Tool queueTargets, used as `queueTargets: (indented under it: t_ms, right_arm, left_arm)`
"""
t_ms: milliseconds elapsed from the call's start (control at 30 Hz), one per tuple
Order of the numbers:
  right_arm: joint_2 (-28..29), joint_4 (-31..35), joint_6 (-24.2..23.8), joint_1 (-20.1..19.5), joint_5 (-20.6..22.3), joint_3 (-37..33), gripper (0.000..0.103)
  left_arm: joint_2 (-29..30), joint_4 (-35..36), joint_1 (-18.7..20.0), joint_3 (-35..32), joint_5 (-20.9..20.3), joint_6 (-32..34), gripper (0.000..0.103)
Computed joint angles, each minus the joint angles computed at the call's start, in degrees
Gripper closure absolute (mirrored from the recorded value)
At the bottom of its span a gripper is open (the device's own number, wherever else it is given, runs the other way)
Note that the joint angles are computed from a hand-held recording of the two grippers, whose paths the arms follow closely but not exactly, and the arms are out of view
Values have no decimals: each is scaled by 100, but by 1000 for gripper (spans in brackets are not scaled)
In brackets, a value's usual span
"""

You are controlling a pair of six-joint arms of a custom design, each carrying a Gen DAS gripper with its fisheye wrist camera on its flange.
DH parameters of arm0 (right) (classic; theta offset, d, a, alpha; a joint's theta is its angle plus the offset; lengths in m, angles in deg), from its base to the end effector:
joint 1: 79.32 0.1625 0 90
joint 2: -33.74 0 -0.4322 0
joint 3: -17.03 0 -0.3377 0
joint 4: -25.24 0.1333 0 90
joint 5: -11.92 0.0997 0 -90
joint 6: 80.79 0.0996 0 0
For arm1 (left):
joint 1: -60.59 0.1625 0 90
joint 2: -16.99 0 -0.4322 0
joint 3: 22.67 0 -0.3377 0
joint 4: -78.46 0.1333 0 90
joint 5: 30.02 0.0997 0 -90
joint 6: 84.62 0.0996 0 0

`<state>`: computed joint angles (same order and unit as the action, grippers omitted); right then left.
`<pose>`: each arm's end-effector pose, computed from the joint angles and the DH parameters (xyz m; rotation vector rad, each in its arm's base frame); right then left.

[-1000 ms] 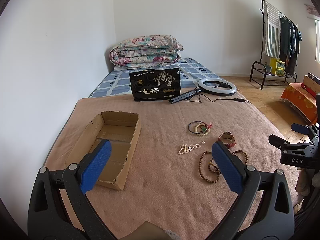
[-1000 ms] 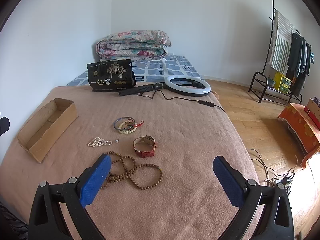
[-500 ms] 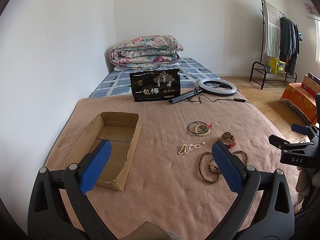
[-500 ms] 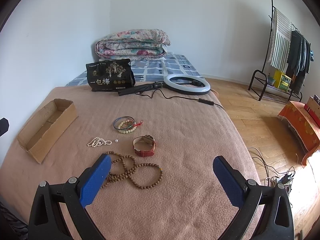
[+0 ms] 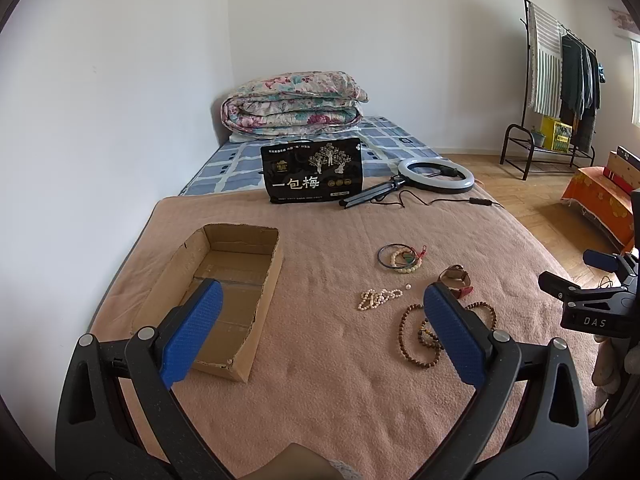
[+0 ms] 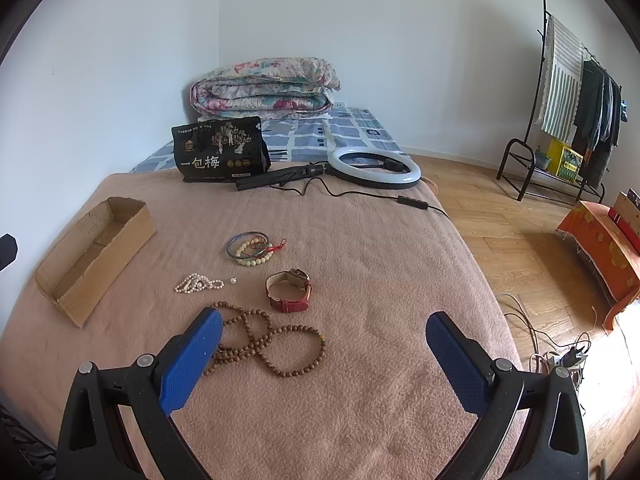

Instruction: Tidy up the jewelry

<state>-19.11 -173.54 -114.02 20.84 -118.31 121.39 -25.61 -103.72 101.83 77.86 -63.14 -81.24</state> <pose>0.1718 -0.5677 0.2854 0.3859 -2.1053 0.9691 -0.3162 -0.5654 0.1800 0.6396 2.1459 -1.0893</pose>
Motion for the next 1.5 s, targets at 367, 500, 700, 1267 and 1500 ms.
queueTargets:
  t_ms: [367,500,700,1267,1500]
  right_arm:
    - [-6,11,12,-5,1,6,0]
    - [-3,5,13,-9,1,9,0]
    - [4,-3,30,-16,7,26,0]
    - [3,279,239,-23,34,-65,0]
    - [-11,660,555,-104,-13,-270,0]
  left_arm:
    - [14,-29,1,6,1,5,1]
    - [3,-7,-1,6,0,-1,1]
    - [4,-20,-1,9,0,-1,1]
    - [-134,175,67,29,13,-60,1]
    - [35,367,196,-105,-5,-169,1]
